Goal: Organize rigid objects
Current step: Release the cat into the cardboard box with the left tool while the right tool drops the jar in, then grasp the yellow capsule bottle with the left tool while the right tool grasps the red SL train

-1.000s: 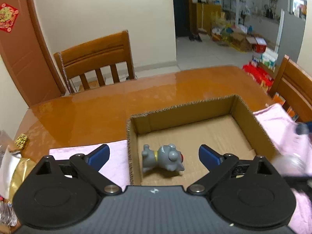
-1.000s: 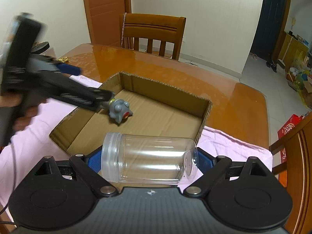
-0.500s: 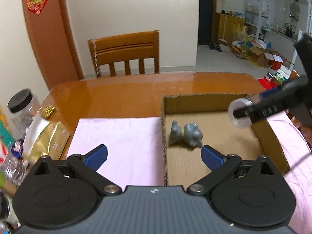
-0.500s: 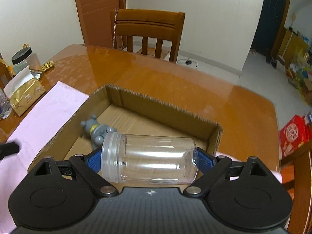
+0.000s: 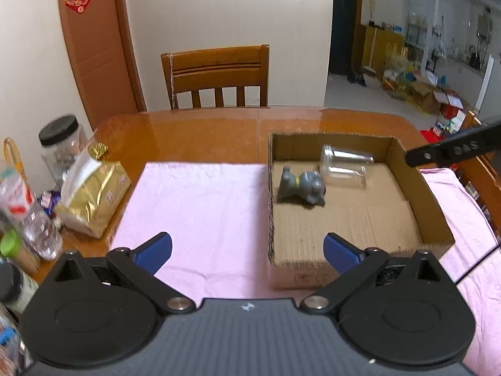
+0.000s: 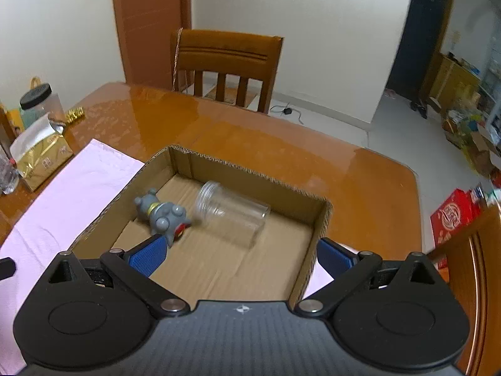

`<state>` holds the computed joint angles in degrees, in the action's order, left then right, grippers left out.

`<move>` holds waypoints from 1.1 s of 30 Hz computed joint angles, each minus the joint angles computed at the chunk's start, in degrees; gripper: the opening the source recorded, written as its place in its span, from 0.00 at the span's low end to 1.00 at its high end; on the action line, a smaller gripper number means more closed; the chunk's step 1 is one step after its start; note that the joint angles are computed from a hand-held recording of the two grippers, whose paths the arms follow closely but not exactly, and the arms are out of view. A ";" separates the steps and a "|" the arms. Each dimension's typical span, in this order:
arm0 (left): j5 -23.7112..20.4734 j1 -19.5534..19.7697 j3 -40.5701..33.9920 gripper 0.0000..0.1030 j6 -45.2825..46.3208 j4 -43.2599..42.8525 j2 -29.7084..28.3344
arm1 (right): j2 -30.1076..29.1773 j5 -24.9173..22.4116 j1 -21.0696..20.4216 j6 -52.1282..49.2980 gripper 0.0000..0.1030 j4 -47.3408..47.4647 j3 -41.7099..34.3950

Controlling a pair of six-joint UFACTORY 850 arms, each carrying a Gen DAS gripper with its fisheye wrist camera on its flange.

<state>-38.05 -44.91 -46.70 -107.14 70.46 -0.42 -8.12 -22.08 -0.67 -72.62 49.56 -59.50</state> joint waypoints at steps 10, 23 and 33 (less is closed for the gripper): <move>-1.18 -4.84 3.98 0.99 -4.00 -3.65 -1.13 | 12.08 -0.23 -5.46 -9.39 1.00 12.50 18.25; 3.85 -7.45 8.34 0.99 -8.48 -2.75 -0.42 | 20.90 -1.72 -7.24 -10.74 1.00 7.42 32.57; 8.07 -7.84 8.29 0.99 -5.04 -3.72 -2.02 | 19.03 9.38 -1.63 -20.60 1.00 23.72 37.40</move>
